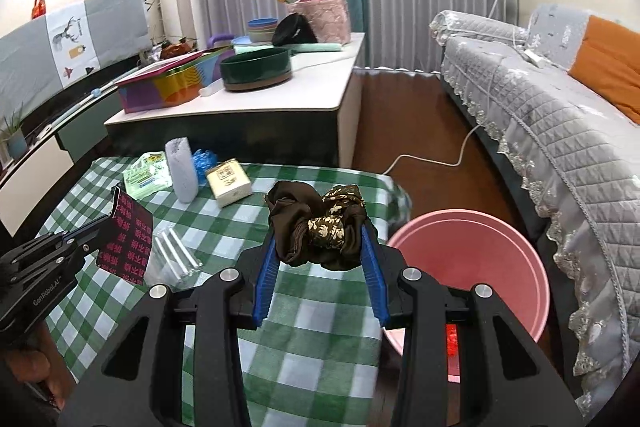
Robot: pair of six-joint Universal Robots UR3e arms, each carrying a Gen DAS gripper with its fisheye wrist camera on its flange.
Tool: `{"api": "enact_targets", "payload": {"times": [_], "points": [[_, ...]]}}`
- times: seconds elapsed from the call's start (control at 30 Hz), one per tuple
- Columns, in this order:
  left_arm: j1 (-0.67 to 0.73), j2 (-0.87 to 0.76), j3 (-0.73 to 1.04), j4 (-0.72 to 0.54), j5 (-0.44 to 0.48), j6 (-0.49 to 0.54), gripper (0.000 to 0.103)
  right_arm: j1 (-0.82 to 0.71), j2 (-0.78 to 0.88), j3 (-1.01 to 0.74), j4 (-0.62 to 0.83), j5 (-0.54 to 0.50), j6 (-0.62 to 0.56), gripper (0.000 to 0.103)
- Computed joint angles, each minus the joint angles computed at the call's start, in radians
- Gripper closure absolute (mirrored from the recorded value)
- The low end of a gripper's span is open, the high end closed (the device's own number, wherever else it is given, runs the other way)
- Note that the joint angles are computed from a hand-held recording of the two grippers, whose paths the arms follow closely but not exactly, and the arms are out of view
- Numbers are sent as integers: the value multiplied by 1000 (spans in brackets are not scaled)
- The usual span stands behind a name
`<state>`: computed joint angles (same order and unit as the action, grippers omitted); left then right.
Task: Collect trash
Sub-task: 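Carry the pink wrapper and brown scrunchie over the pink bin with both tools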
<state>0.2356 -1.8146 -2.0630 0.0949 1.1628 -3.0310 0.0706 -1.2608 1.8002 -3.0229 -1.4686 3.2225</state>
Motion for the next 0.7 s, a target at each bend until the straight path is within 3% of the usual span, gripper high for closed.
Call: {"api": "enact_targets", "payload": {"times": [0.7], "points": [[-192,-72,128,-31,53,-33,101,-207,-197,238,-61,72,-27,63]]}}
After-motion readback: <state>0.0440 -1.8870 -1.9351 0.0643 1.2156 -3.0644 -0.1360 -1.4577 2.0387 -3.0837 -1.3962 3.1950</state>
